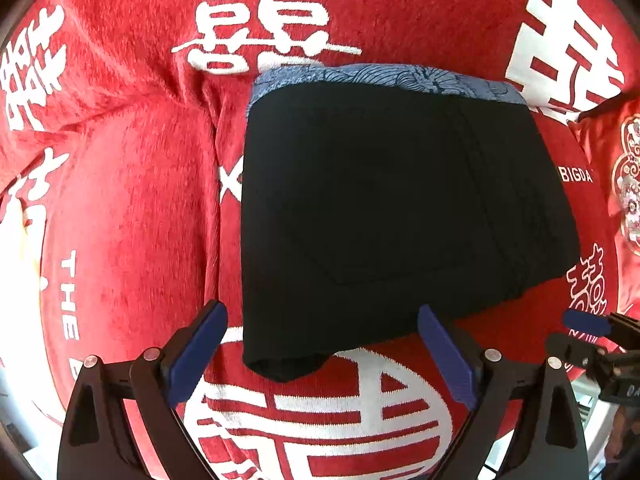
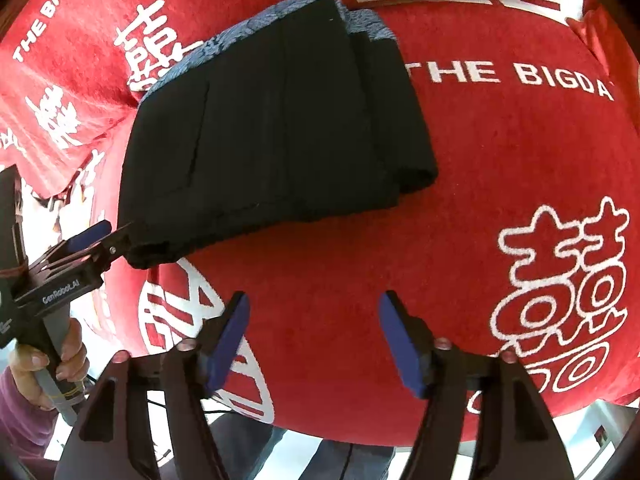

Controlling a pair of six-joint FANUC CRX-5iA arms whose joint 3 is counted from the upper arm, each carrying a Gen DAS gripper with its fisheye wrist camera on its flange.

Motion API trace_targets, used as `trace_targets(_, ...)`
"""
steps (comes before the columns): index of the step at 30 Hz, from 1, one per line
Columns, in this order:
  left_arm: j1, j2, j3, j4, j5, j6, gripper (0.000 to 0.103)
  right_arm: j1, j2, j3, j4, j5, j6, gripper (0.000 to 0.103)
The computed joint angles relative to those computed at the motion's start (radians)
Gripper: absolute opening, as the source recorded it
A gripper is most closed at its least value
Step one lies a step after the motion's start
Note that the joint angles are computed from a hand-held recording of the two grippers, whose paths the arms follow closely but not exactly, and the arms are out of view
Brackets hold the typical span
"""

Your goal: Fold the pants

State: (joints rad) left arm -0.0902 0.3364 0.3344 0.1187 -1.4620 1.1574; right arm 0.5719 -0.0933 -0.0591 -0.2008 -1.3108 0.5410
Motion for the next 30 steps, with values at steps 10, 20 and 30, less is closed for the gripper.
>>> trace_targets(10,0.002,0.02,0.022,-0.013,-0.035,0.008,0.102,0.034,0.008,0.013,0.058,0.016,0.02,0.082)
trace_targets(20,0.019,0.05,0.046,0.017,-0.073,0.023,0.102,0.029,-0.003,0.003,0.08,0.041,0.03,0.084)
trace_targets(30,0.042,0.079,0.064,0.061,-0.099,0.04,0.102,0.007,-0.022,-0.011,0.089,0.069,0.043,0.084)
